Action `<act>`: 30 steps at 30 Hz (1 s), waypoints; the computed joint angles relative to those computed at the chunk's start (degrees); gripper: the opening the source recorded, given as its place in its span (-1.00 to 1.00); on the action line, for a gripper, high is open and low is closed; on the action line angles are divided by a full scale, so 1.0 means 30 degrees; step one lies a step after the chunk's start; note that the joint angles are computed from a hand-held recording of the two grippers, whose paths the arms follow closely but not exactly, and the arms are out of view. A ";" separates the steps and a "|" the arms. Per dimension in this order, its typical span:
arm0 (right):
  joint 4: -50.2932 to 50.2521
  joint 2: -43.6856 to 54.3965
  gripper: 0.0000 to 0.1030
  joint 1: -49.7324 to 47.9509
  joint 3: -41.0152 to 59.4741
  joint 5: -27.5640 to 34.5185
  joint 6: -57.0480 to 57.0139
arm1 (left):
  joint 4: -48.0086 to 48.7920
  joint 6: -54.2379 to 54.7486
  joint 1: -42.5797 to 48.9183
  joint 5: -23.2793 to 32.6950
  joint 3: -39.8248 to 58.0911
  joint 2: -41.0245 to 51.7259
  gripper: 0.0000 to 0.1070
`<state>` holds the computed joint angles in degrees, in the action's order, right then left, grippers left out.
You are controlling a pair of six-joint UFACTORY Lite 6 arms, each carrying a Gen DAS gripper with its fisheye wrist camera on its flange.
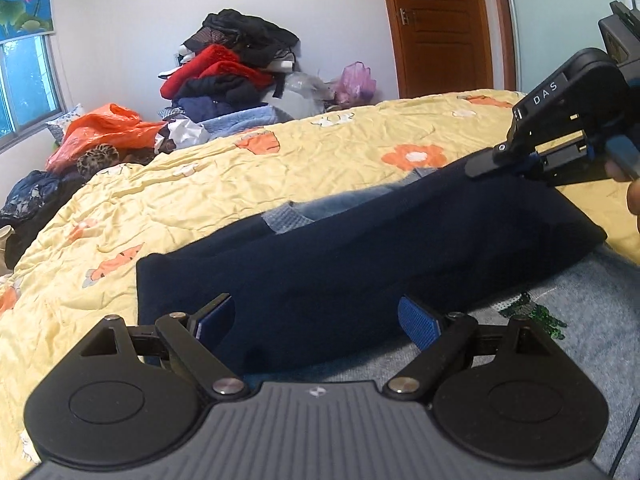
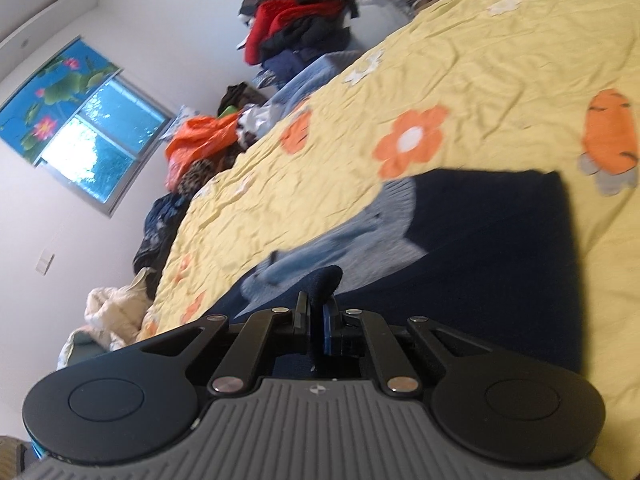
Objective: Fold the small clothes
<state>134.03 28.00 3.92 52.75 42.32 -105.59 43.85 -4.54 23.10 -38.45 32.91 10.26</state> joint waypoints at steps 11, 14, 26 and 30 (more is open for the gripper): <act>0.4746 0.0198 -0.71 0.1066 0.0126 -0.2735 -0.5366 | 0.0268 -0.1101 0.0692 0.0824 0.0505 0.0121 0.67; 0.5304 0.0053 -0.71 0.1066 0.0220 -0.3239 -0.6162 | 0.0645 -0.1591 0.0869 0.1037 0.0719 0.0257 0.68; 0.9075 -0.0512 -0.13 0.2060 -0.0411 -0.4722 -0.9850 | 0.1534 -0.1062 0.4001 0.0675 0.0587 0.0379 0.67; 1.3626 -0.2382 0.07 0.3094 -0.2083 -0.4413 -1.3846 | 0.1098 -0.0556 0.5037 0.0746 0.1463 0.1029 0.68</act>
